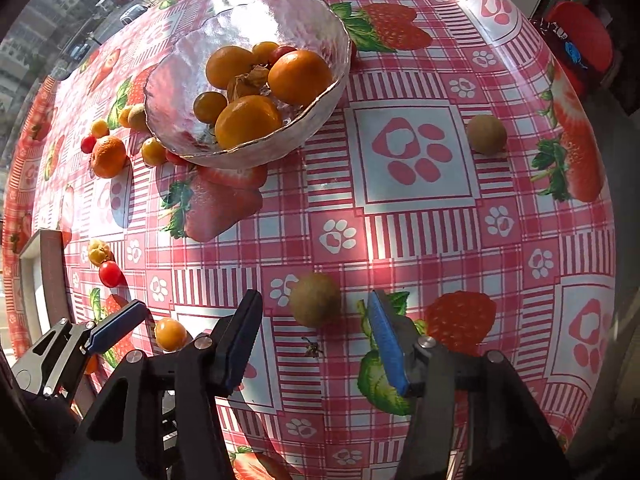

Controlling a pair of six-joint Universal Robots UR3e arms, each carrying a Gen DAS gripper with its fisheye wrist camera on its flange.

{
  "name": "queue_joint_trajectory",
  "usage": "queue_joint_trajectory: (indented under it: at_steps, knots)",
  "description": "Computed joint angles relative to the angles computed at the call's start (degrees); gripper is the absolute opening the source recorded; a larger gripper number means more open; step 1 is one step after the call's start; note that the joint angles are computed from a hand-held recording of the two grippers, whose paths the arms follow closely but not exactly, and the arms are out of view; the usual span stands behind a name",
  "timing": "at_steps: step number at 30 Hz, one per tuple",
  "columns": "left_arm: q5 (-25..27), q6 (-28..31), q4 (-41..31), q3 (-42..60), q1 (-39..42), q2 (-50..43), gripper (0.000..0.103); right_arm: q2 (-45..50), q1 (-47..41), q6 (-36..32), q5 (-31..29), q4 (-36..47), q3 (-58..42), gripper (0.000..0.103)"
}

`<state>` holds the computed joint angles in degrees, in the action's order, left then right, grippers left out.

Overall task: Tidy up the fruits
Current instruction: 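Move both open tools back over the fruits on the cloth, then grasp a brown-yellow tomato with the left tool while the right grasps a brown fruit, then carry both held fruits over the white tray and lower them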

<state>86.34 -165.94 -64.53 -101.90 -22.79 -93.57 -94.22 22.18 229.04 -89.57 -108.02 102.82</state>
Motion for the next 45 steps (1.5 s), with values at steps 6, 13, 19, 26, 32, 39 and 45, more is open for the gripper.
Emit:
queue_joint_trajectory:
  at_steps: [6,13,19,26,32,39,45]
  knots:
    - [-4.0,3.64,-2.14,-1.35,3.64,3.16,0.023,0.88,-1.34,-0.18,1.15,-1.16,-0.46,0.027]
    - [-10.05,8.86,-7.39,-4.54,10.86,10.21,0.023,-3.53,0.15,2.36,1.46,-1.13,2.24,0.027]
    - [-11.39,14.03,-13.69,-6.42,16.44,17.1,0.023,-5.65,3.81,6.63,2.52,-1.41,3.5,0.027]
    - [-12.5,22.95,-23.4,-8.43,26.75,26.72,0.023,-3.02,9.44,11.24,2.7,-1.37,-0.54,0.027]
    - [-13.04,31.73,-30.99,-8.96,36.67,32.97,0.023,2.25,13.21,13.33,2.21,-0.76,-6.81,0.027]
    - [-14.24,42.0,-39.11,-7.37,50.39,36.62,0.023,10.91,17.25,13.96,2.03,0.74,-17.51,0.027]
    - [-14.8,47.7,-41.29,-5.38,60.16,35.33,0.023,21.26,20.15,12.44,2.23,3.95,-31.71,0.027]
